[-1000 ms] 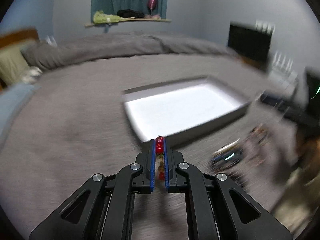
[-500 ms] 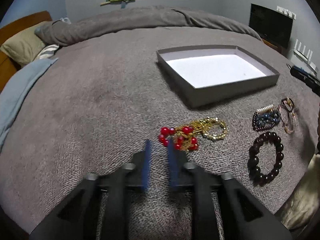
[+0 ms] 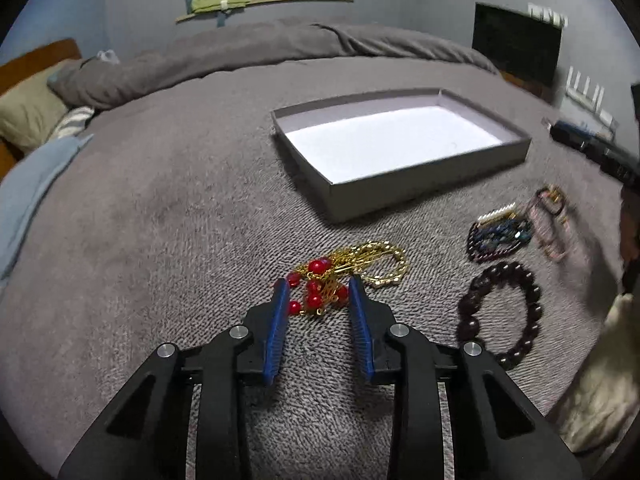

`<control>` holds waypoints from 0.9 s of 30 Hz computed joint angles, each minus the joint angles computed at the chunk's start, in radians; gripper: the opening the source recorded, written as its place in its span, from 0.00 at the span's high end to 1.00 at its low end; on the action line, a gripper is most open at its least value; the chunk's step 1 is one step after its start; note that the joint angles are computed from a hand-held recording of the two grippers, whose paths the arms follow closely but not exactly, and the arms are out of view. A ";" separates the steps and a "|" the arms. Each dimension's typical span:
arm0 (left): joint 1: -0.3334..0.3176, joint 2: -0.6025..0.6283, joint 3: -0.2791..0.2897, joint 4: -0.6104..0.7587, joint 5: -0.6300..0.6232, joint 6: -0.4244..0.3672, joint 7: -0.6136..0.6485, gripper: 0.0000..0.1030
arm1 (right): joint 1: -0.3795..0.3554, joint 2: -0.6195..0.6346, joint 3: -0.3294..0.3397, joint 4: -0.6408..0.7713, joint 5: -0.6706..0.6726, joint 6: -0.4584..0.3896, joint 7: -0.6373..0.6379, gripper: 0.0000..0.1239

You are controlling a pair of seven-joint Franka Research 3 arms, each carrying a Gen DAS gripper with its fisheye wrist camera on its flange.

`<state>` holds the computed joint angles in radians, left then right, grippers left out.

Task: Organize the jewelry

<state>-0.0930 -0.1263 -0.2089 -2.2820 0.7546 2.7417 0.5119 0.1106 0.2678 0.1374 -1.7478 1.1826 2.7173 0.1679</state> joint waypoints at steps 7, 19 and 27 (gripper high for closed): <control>0.012 -0.019 0.015 -0.029 -0.089 0.089 0.030 0.71 | -0.001 -0.002 -0.001 -0.005 -0.002 -0.003 -0.002 0.60; 0.035 -0.064 -0.017 0.023 0.094 0.097 -0.030 0.93 | -0.004 0.003 0.002 0.000 0.013 0.002 -0.012 0.60; 0.027 -0.064 -0.037 0.122 0.110 0.095 0.045 0.93 | -0.006 0.000 0.000 0.005 0.019 0.000 -0.020 0.60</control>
<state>-0.0660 -0.1902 -0.2462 -2.1595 0.8643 2.8364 0.5571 0.1042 0.2678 0.1377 -1.7429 1.2018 2.7171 0.1477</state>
